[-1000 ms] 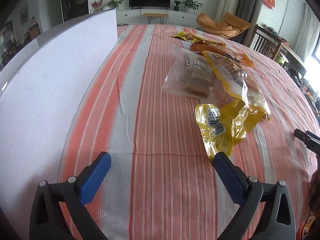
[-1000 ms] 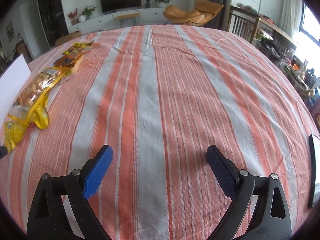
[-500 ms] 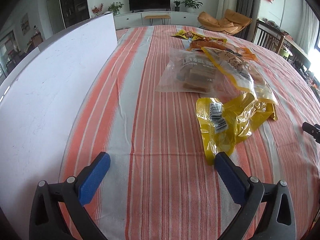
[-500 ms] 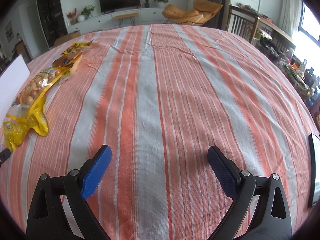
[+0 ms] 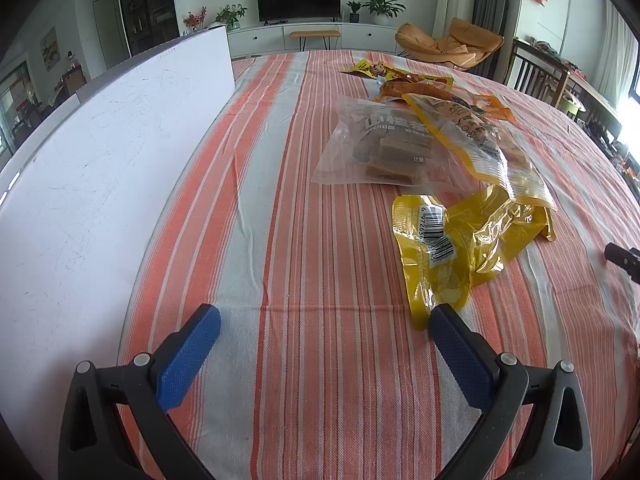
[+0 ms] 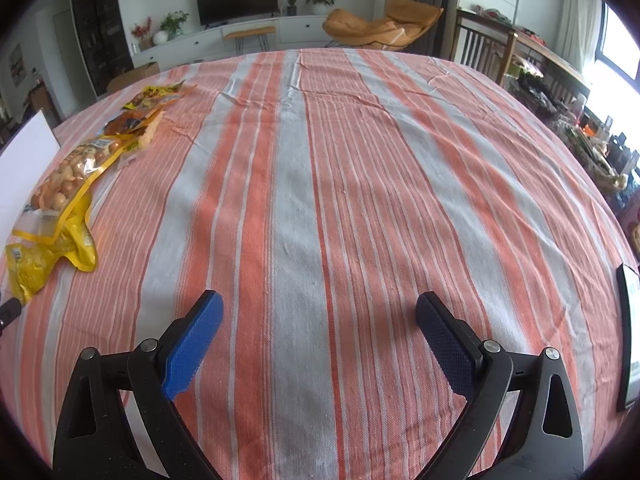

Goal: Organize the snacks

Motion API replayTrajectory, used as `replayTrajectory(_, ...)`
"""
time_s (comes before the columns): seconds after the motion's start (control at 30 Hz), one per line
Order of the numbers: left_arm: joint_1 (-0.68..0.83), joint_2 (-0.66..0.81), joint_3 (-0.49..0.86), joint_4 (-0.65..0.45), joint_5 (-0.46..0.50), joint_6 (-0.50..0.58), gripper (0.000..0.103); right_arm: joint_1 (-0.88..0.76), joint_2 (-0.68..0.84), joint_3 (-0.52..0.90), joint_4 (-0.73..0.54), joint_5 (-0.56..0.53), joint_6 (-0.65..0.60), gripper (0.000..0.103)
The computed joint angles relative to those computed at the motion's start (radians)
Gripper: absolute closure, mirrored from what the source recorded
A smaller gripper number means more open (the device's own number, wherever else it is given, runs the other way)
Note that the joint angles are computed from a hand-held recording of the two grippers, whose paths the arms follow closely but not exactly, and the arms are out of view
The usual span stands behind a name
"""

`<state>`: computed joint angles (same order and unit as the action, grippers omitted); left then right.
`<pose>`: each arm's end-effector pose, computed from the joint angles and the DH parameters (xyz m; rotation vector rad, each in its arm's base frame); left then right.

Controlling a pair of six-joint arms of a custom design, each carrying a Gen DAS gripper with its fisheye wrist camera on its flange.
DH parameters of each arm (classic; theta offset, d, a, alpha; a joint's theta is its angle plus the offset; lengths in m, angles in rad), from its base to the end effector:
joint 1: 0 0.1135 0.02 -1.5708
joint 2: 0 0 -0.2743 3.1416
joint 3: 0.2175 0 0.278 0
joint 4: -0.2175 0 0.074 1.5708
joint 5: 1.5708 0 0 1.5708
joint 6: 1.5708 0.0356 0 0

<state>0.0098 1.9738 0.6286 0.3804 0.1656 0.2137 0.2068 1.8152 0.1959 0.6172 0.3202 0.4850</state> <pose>0.3090 -0.0028 0.0250 0.3215 2.4997 -0.1200 0.1894 0.0283 0.0148 0.4635 2.4593 -0.1321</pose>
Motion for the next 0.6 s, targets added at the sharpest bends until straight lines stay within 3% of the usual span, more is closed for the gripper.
replayTrajectory(0.23,-0.001,0.001,-0.001,0.001,-0.001,0.000,0.000,-0.087,0.035,0.109,-0.096,0.021,0.030,0.000)
replayTrajectory(0.6,-0.001,0.001,0.000,0.001,-0.001,0.000,0.000,-0.078,0.026,0.102,-0.102,0.026,0.045,0.000)
